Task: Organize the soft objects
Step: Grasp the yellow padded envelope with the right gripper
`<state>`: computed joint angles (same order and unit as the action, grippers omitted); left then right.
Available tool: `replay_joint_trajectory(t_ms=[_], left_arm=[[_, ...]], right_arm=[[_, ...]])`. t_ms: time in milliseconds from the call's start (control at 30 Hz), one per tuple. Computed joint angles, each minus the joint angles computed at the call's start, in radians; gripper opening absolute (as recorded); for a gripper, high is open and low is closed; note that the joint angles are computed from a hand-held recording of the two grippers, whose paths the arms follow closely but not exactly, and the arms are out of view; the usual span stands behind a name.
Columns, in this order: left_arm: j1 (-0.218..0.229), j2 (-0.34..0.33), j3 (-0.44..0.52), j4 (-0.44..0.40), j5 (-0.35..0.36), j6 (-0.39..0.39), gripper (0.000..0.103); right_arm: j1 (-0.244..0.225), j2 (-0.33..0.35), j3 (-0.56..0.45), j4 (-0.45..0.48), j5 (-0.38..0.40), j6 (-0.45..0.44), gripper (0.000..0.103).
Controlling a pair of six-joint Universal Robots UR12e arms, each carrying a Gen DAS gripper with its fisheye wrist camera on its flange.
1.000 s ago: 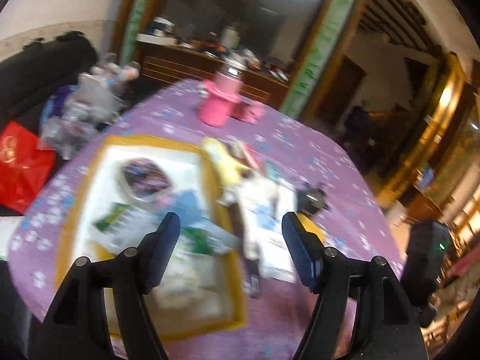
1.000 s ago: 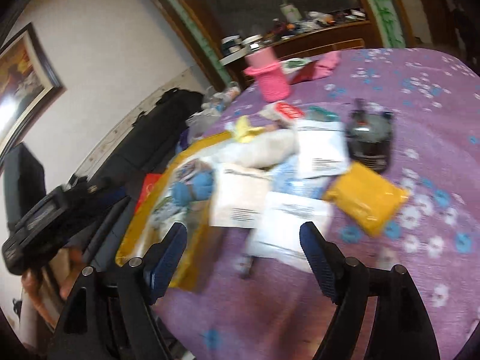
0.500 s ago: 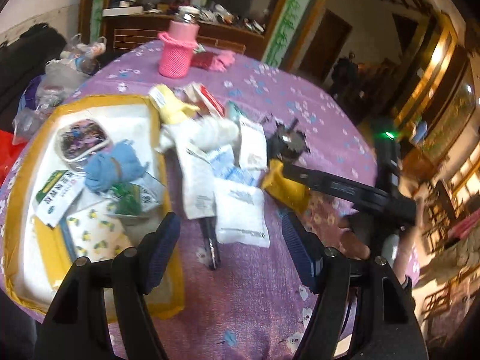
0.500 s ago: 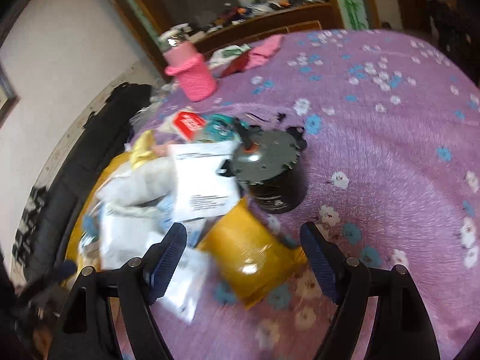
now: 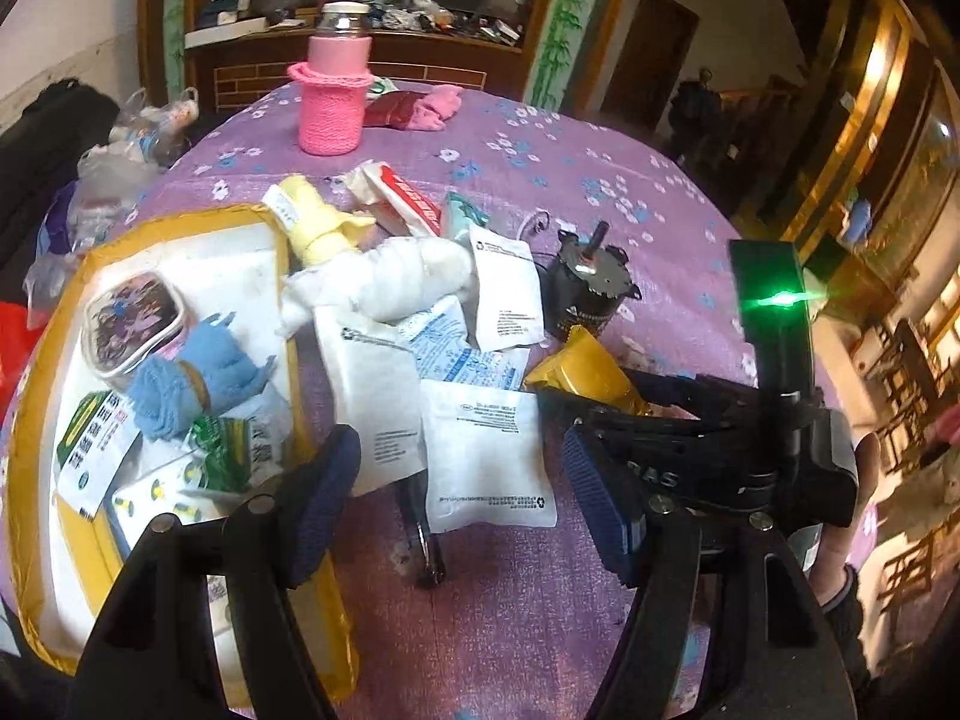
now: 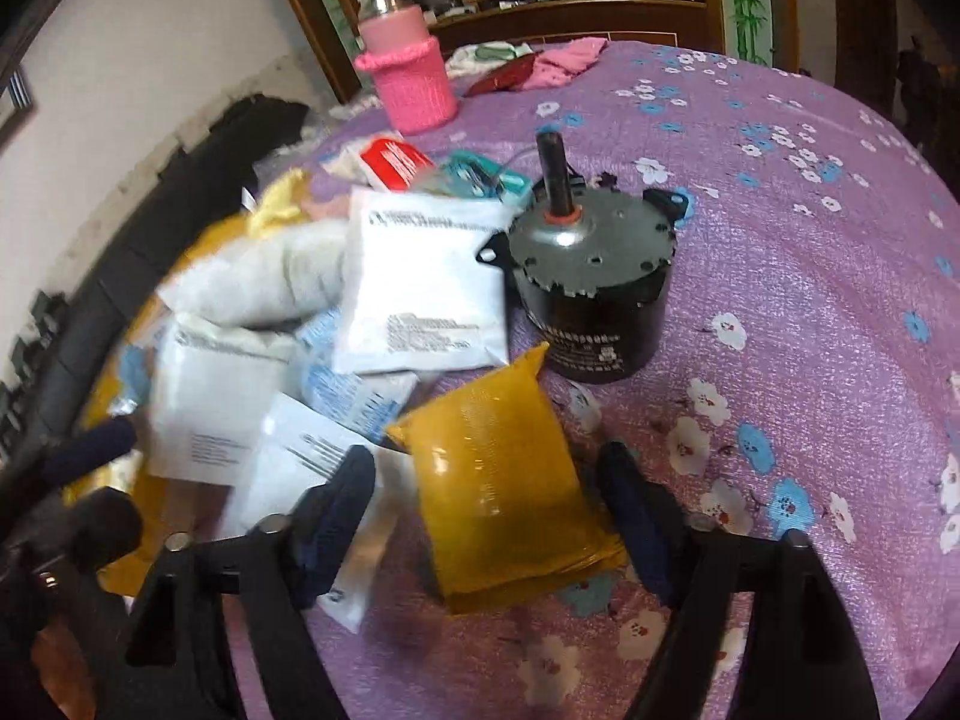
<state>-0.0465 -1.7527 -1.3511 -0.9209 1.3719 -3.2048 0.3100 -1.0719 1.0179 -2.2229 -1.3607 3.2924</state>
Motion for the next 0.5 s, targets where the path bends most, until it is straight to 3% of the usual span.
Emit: replay_joint_trajectory(t_ms=[67,233,500], left_arm=[[-0.006,-0.012,0.011,-0.019,-0.005,0.027,0.070],[0.001,-0.045,0.045,-0.101,-0.077,0.038,0.069],[-0.029,-0.070,0.078,-0.160,0.001,0.090,0.070]], right_arm=[[0.007,0.000,-0.001,0.001,-0.034,-0.008,0.050],[-0.016,-0.016,0.034,-0.048,0.061,0.056,0.048],[-0.068,-0.040,0.103,-0.152,0.256,0.179,0.048]])
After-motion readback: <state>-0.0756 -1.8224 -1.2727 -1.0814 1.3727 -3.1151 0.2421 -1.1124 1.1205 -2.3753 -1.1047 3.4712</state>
